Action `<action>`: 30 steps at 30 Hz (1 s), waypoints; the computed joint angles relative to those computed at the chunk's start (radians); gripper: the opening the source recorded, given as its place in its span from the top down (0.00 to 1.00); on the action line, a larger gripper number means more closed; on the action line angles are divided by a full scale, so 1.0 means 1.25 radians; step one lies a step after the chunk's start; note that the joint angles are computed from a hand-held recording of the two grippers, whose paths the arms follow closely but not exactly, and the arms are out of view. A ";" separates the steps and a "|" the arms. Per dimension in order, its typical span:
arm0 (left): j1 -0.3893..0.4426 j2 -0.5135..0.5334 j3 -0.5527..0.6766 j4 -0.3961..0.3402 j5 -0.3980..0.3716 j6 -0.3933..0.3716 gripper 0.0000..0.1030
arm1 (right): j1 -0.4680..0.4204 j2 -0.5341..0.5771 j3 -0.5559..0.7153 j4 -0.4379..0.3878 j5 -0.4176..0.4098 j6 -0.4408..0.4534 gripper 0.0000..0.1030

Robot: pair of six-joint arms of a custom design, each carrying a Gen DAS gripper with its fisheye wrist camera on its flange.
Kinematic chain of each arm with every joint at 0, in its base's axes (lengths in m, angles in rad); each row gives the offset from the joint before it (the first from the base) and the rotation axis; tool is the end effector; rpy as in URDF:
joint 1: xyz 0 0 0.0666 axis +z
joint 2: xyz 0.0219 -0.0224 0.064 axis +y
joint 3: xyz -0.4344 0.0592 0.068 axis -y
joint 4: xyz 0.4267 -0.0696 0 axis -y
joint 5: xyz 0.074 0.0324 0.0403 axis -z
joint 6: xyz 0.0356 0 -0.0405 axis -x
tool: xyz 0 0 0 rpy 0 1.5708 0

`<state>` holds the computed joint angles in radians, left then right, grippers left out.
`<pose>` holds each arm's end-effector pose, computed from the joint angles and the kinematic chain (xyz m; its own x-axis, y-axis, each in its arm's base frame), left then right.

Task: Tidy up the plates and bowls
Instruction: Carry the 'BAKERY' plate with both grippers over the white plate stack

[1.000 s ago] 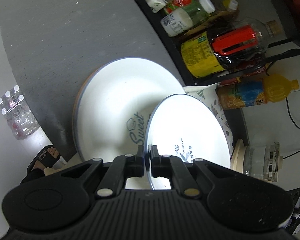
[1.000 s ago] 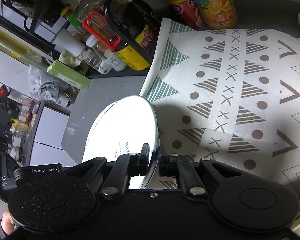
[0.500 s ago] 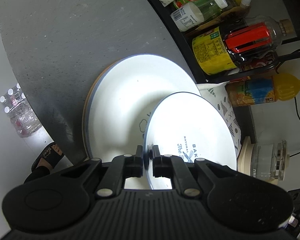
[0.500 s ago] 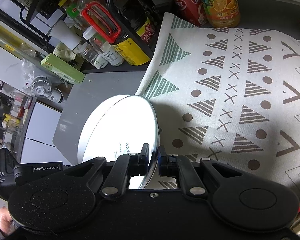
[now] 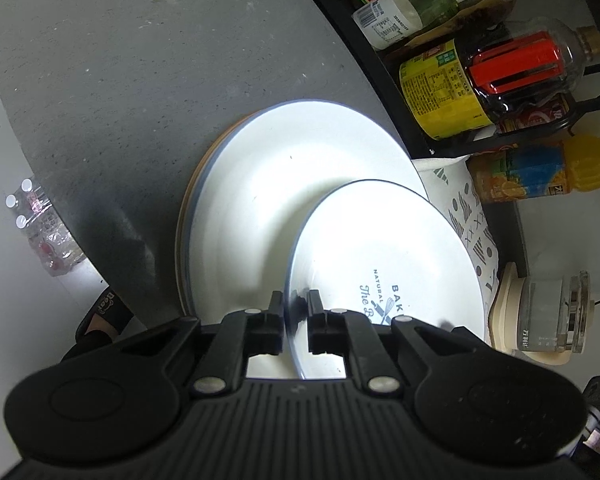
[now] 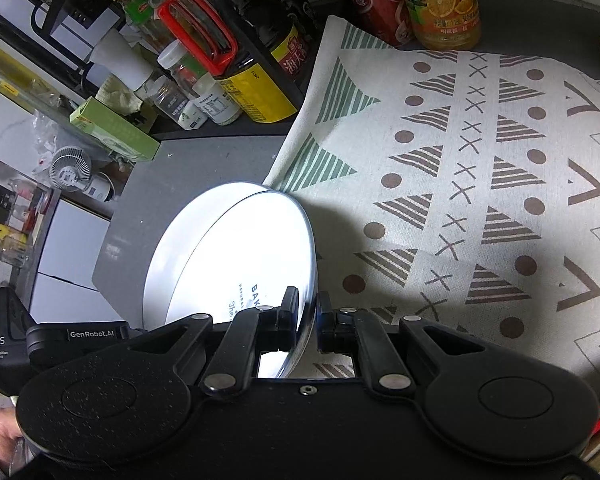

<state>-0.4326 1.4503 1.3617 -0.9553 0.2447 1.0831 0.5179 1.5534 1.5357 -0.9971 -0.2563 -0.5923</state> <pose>0.4652 -0.2248 0.4383 -0.8248 -0.5632 -0.0506 -0.4508 0.7089 -0.5424 0.4875 0.2877 0.4664 -0.9445 0.0834 -0.3177 -0.0818 0.8771 0.4733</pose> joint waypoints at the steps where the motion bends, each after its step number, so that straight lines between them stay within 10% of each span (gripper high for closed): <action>1: 0.000 0.003 0.004 -0.005 -0.001 -0.005 0.91 | 0.001 0.002 0.002 -0.002 0.002 0.002 0.92; 30: 0.000 0.045 0.068 -0.108 -0.089 -0.143 0.89 | 0.038 0.036 0.027 -0.038 0.070 0.003 0.91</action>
<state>-0.4327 1.5065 1.4464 -1.0908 0.1331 0.9046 0.5655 1.5984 1.5692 -1.0442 -0.1692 -0.5889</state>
